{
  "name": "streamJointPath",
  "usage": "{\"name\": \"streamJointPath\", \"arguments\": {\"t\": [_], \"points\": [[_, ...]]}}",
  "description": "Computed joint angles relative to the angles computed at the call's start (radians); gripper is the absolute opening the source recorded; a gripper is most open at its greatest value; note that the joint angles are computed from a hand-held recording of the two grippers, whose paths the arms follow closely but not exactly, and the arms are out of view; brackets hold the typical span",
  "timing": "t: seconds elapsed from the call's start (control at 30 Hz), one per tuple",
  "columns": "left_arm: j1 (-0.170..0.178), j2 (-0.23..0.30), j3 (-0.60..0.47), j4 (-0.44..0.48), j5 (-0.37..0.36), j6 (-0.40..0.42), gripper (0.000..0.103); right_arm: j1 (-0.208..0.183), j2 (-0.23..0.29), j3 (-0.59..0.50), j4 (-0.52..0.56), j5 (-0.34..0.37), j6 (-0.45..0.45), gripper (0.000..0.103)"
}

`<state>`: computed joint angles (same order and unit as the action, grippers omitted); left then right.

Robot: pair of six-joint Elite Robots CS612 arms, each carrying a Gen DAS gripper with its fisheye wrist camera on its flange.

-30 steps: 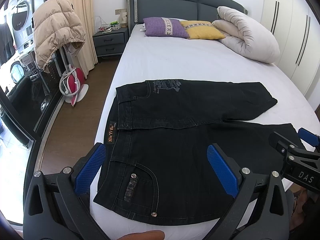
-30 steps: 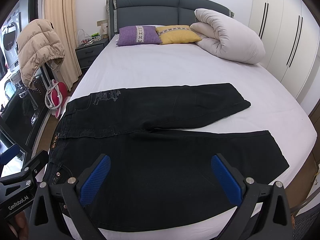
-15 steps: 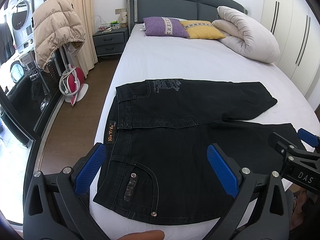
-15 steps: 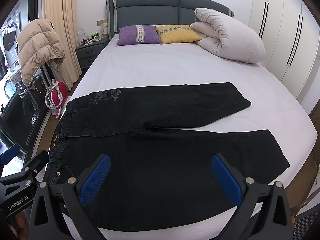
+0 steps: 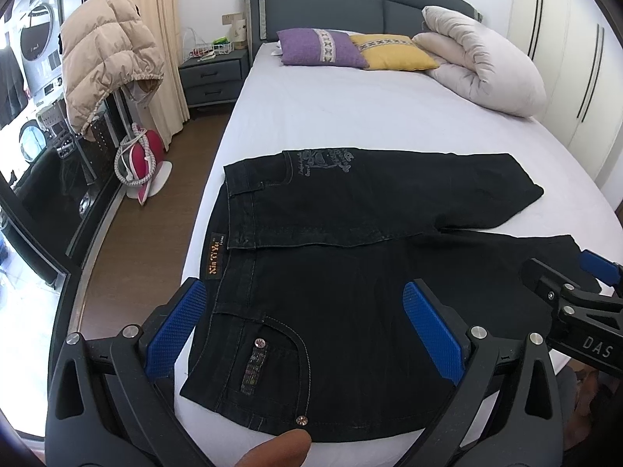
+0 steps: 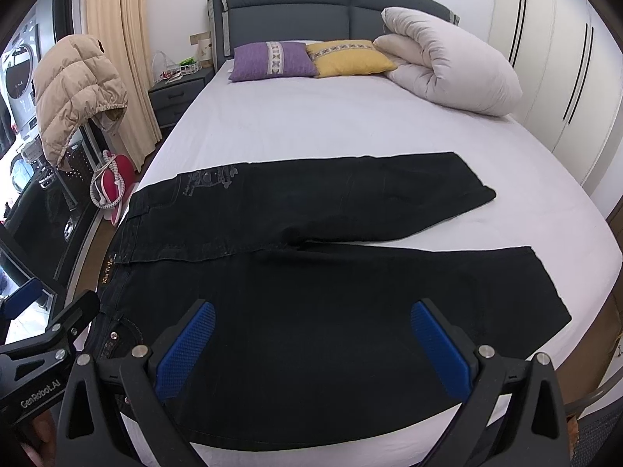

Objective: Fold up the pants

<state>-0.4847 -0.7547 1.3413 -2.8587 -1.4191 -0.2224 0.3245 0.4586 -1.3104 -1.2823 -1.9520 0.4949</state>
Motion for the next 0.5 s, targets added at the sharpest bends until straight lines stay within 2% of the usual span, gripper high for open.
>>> {"name": "streamJointPath", "arguments": {"t": [0.13, 0.27, 0.3, 0.37, 0.47, 0.5], "points": [[0.023, 0.03, -0.055, 0.028, -0.072, -0.002, 0.103, -0.02, 0.0, 0.001, -0.01, 0.064, -0.016, 0.103], [0.061, 0.104, -0.183, 0.075, -0.199, 0.039, 0.103, -0.06, 0.014, -0.009, -0.085, 0.218, -0.042, 0.103], [0.064, 0.126, -0.223, 0.1, -0.199, 0.066, 0.103, -0.078, 0.019, -0.011, -0.121, 0.281, -0.047, 0.103], [0.068, 0.167, -0.303, 0.163, -0.184, 0.118, 0.103, -0.095, 0.014, 0.006, -0.15, 0.336, -0.073, 0.103], [0.079, 0.236, -0.436, 0.239, -0.199, 0.183, 0.103, -0.118, -0.011, 0.063, -0.181, 0.392, -0.189, 0.097], [0.081, 0.27, -0.501, 0.27, -0.18, 0.205, 0.103, -0.124, -0.02, 0.086, -0.193, 0.41, -0.241, 0.097]]}}
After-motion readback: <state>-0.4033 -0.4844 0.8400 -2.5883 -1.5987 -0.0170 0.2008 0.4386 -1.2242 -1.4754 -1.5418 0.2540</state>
